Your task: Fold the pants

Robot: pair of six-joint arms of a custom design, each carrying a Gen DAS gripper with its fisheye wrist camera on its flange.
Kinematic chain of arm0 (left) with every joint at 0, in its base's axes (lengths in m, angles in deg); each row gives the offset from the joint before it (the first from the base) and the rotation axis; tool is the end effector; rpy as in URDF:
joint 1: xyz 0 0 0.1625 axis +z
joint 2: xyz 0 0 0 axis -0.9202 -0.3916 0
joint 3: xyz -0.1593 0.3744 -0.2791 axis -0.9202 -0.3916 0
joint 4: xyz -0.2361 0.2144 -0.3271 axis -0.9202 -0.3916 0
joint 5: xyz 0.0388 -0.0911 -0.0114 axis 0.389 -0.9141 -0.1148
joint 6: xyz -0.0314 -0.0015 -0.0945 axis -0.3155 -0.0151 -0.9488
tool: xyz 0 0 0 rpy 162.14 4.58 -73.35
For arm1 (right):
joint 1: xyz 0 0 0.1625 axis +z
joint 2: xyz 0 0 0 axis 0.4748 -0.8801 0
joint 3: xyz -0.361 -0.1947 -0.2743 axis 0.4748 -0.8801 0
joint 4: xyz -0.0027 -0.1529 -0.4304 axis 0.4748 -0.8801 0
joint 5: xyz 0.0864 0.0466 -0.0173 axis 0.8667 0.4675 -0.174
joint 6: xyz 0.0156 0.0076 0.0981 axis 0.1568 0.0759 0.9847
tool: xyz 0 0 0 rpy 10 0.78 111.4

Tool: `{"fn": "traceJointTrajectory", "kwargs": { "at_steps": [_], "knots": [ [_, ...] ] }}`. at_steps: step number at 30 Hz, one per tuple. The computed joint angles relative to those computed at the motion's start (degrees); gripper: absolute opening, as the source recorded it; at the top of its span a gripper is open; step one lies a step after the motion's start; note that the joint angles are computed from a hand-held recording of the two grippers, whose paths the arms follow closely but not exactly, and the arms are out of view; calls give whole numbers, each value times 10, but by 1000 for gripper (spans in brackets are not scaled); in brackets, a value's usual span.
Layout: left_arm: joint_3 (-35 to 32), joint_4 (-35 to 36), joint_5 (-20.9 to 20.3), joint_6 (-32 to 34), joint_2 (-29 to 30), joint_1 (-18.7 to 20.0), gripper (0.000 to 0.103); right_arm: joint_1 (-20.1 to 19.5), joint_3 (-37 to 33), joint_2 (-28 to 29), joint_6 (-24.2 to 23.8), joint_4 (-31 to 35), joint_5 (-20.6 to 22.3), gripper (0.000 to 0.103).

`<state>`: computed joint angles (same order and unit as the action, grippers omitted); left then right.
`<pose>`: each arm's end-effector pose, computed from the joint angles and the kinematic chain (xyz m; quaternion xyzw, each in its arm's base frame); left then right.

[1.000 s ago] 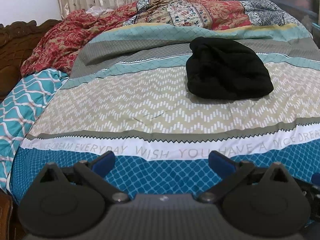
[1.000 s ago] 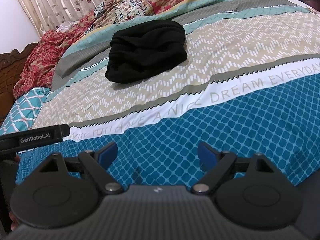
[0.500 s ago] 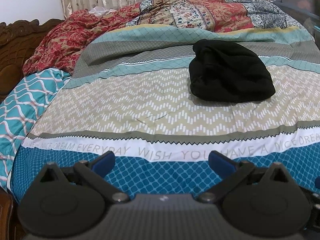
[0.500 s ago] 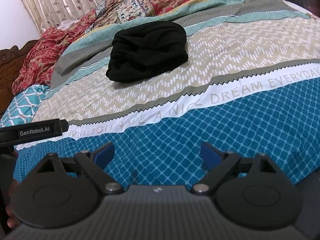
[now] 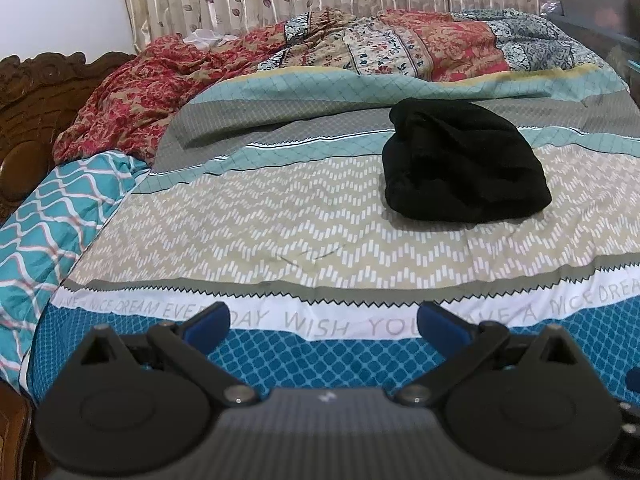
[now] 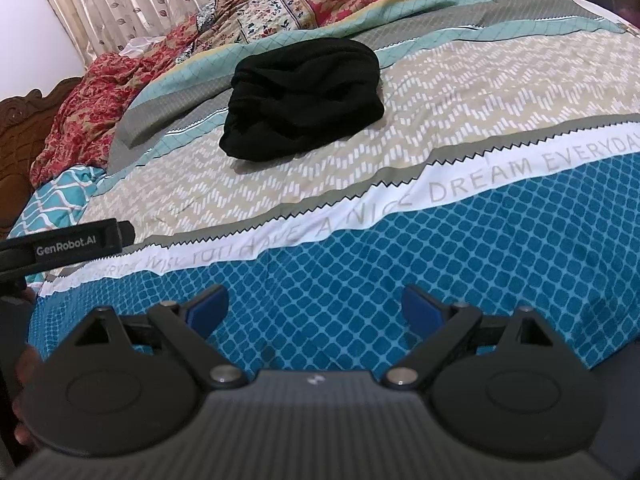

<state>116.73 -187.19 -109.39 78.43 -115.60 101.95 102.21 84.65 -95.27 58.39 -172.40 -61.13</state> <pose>-0.2622 -0.4439 0.2811 0.3312 0.8254 -0.3081 0.3377 0.3581 -0.3472 0.1619 -0.1382 -0.8481 0.4291 0.2782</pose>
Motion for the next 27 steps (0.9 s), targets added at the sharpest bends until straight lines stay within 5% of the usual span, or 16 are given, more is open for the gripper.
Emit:
{"fn": "traceJointTrajectory", "kwargs": {
  "at_steps": [18,27],
  "knots": [
    [-18,80,-30,-38,-6,-1,103,10,-7,-31,-6,37,-49,95],
    [-22,108,-28,-49,-5,-2,103,9,-3,-31,-33,14,-39,95]
  ]
}}
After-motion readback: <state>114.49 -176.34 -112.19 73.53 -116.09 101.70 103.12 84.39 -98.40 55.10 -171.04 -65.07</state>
